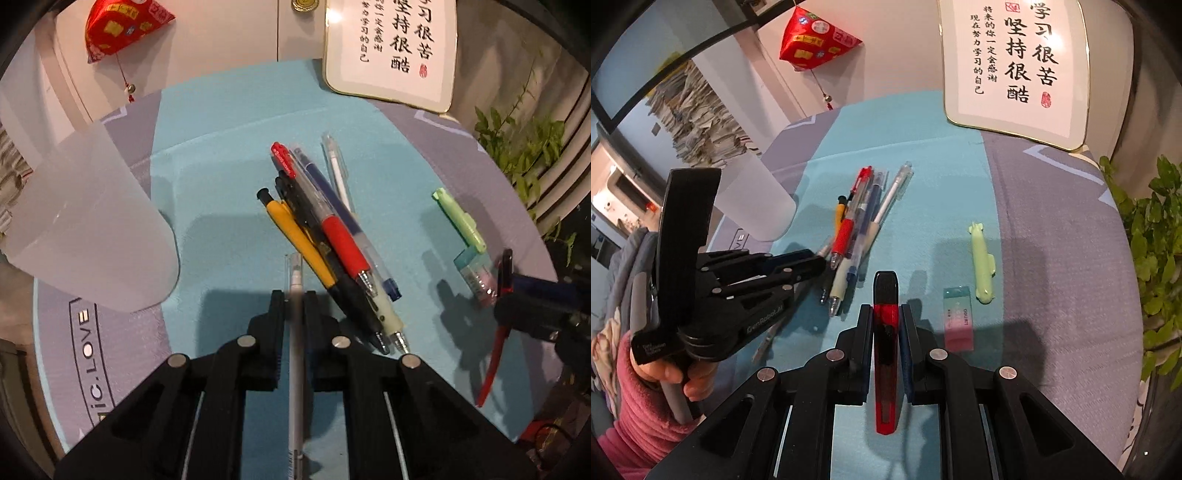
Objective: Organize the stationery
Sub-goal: 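Lift the white pen with the left tool toward the frosted cup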
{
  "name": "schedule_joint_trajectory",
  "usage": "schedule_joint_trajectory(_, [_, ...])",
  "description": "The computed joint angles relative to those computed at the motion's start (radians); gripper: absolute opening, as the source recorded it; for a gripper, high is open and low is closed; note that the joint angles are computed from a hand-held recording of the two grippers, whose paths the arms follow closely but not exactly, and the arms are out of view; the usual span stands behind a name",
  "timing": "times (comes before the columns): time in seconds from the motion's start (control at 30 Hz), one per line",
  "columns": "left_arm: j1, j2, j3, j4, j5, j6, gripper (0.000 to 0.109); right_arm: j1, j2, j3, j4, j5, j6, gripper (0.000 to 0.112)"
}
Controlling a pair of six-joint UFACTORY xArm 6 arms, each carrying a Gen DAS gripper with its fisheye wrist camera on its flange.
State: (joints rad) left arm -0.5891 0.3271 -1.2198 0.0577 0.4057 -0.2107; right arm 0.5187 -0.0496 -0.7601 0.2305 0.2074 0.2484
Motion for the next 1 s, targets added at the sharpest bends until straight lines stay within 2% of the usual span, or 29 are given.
schedule_joint_trajectory(0.07, [-0.002,-0.028,0.034,-0.066,-0.024,0.038,0.008,0.004,-0.004,0.001,-0.010,-0.003,0.005,0.014])
schedule_joint_trajectory(0.27, [-0.009,-0.183,0.187,-0.041,-0.158,-0.001,0.008,0.013,-0.024,-0.001,-0.096,-0.013,0.066,0.014])
schedule_joint_trajectory(0.5, [0.021,-0.343,0.331,0.161,-0.266,-0.211,0.008,0.024,-0.046,-0.021,-0.258,-0.030,0.171,0.014])
schedule_joint_trajectory(0.6, [0.034,-0.372,0.351,0.172,-0.296,-0.235,0.008,0.031,-0.050,-0.041,-0.324,-0.027,0.217,0.014])
schedule_joint_trajectory(0.73, [0.065,-0.422,0.369,0.324,-0.320,-0.367,0.008,0.039,-0.048,-0.079,-0.389,-0.014,0.251,0.014])
schedule_joint_trajectory(0.83, [0.086,-0.444,0.363,0.397,-0.335,-0.429,0.008,0.044,-0.035,-0.119,-0.437,-0.007,0.276,0.014])
schedule_joint_trajectory(1.0, [0.108,-0.438,0.305,0.467,-0.319,-0.484,0.008,0.059,0.001,-0.198,-0.440,0.017,0.257,0.014])
